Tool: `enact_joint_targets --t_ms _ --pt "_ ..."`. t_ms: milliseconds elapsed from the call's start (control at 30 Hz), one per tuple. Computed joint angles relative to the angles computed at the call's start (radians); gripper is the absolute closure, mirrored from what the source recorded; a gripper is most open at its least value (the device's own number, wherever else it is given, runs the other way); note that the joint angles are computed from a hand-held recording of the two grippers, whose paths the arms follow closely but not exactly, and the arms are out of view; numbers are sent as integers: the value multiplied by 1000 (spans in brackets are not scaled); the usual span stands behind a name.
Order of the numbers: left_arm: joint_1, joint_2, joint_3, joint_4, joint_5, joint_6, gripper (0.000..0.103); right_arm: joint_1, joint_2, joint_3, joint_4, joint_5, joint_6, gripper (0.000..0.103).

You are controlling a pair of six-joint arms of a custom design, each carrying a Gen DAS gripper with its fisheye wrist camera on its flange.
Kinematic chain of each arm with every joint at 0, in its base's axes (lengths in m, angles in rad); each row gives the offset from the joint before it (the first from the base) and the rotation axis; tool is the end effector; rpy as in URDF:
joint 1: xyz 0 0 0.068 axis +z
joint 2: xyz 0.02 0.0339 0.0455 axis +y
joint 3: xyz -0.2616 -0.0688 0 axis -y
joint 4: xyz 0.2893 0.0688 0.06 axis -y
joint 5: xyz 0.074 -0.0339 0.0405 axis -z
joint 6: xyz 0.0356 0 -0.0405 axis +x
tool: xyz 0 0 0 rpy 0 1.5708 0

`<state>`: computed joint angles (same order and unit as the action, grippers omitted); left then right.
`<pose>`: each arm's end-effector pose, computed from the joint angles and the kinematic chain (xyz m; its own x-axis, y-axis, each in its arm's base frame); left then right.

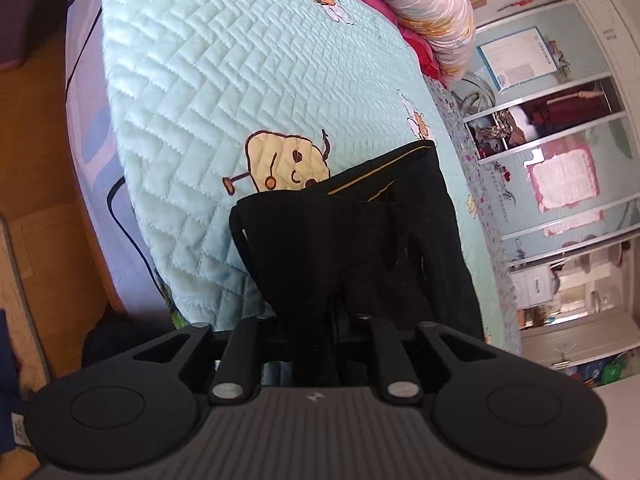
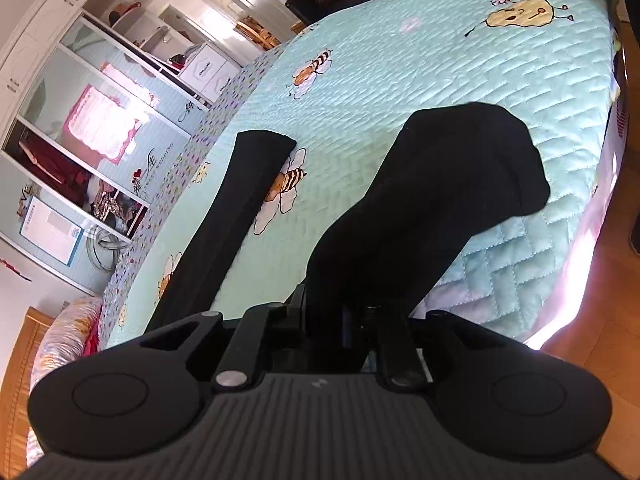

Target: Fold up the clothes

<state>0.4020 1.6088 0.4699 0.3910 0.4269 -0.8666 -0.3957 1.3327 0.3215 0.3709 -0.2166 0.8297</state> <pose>0.2667 0.0974 0.0649 -0.3467 -0.9012 -0.2600 -0.5267 0.4164 -0.7410 0.2336 -0.0893 0.0894 -0.2118 0.8693 -0.4466 0.5535 0.4833 0.6783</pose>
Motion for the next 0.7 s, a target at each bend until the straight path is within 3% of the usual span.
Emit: enact_joint_targets --t_ms 33,67,233,267,333,433,500,567,600,700 --pt "2 -8 -6 1 0 -6 69 -10 0 7 -13 -8 11 73" --pt "2 -16 -10 -1 -1 -10 69 -21 6 6 -13 -16 24 69" --pt "-52 -65 -16 -50 -44 19 69 -26 27 -2 -23 -29 22 69" --pt "-66 -76 -17 -61 -54 26 61 -24 29 -9 -15 -46 31 66" --pt "-95 -96 -20 -80 -77 40 50 -14 57 -19 15 -85 38 46" --pt "-158 -102 -22 -80 -150 66 49 33 95 -42 88 -68 35 42" --pt "-183 -106 -13 -87 -193 84 56 58 112 -47 123 -42 37 50" --pt "-188 -121 -9 -97 -228 94 97 59 107 -40 116 -27 23 66" --pt "-177 -129 -11 -95 -229 91 97 54 99 -36 109 -25 16 77" --pt "-164 -163 -23 -73 -218 79 98 29 49 -32 84 -28 21 82"
